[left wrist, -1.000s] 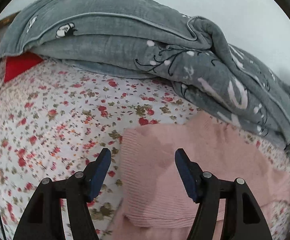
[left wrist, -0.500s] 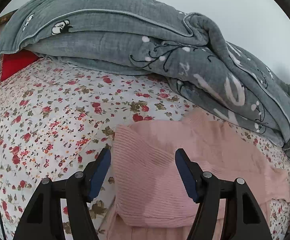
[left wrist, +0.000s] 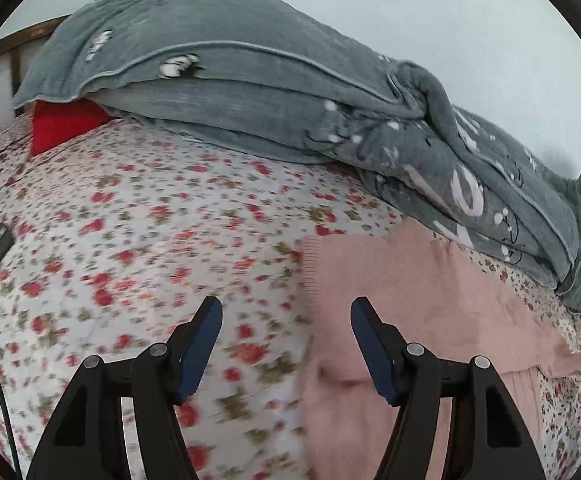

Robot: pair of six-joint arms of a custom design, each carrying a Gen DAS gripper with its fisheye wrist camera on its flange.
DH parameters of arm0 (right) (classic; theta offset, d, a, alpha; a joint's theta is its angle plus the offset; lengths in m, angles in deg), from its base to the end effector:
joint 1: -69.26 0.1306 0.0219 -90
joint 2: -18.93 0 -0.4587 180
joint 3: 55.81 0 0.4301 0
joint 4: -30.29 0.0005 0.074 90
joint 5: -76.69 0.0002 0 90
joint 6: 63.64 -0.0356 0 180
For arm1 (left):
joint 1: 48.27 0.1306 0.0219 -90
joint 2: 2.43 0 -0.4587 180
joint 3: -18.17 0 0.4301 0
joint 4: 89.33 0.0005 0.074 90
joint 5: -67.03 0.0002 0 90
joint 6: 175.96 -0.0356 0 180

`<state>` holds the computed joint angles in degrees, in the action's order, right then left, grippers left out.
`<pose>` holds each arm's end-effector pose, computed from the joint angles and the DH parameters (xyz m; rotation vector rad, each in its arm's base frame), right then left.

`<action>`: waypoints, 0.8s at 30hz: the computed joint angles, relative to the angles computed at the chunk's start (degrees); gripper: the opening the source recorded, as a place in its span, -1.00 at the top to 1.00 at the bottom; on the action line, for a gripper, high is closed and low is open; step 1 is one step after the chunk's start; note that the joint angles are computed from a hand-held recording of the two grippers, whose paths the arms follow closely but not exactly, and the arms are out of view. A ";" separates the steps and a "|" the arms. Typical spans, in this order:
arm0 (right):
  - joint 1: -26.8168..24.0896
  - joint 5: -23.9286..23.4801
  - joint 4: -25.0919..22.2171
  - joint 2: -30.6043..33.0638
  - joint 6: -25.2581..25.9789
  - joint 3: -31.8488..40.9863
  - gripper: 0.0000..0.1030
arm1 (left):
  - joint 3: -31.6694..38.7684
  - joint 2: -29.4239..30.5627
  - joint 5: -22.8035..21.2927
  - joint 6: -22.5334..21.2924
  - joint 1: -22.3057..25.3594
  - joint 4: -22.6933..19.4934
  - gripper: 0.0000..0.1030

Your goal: Fold small clothes

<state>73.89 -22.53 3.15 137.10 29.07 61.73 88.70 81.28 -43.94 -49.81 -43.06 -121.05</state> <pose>0.7621 0.0669 0.4792 -0.2309 2.0408 0.1861 0.4632 0.0545 0.4126 -0.9727 2.0790 0.1547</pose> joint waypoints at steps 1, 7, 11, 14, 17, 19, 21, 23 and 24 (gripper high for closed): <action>0.89 -0.42 0.40 -0.75 0.71 -0.41 0.88 | -1.05 -1.25 0.56 -0.20 0.60 0.40 -0.26; 11.31 -1.04 3.15 -4.57 11.01 -2.90 0.88 | -8.99 -10.16 3.74 -1.53 5.57 3.89 -0.29; 18.91 -2.04 0.06 -4.26 14.03 -2.71 0.88 | -13.27 -14.40 7.64 -1.23 9.37 6.01 -0.29; 24.25 -1.90 -1.58 -2.76 16.55 -3.21 0.88 | -15.44 -16.25 9.16 -4.14 10.52 6.62 -0.30; 28.12 -2.83 -4.61 0.19 16.12 -3.31 0.88 | -16.83 -17.64 9.06 -6.11 11.05 5.51 -0.30; 30.33 -2.71 -7.18 2.52 16.18 -3.54 0.88 | -17.65 -18.54 10.09 -7.11 11.80 5.07 -0.30; 31.79 -1.76 -8.83 4.32 17.51 -4.09 0.88 | -18.18 -19.26 10.38 -7.36 12.43 4.47 -0.30; 32.59 -1.46 -11.85 6.48 16.95 -3.20 0.80 | -18.55 -19.71 10.95 -7.67 12.99 4.05 -0.30; 32.50 -3.54 -14.53 7.57 15.50 -2.06 0.75 | -18.57 -19.78 11.13 -7.88 13.04 3.74 -0.30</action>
<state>106.39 -26.07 -11.38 144.67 44.56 59.67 70.13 61.50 -32.81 -57.69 -30.01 -117.31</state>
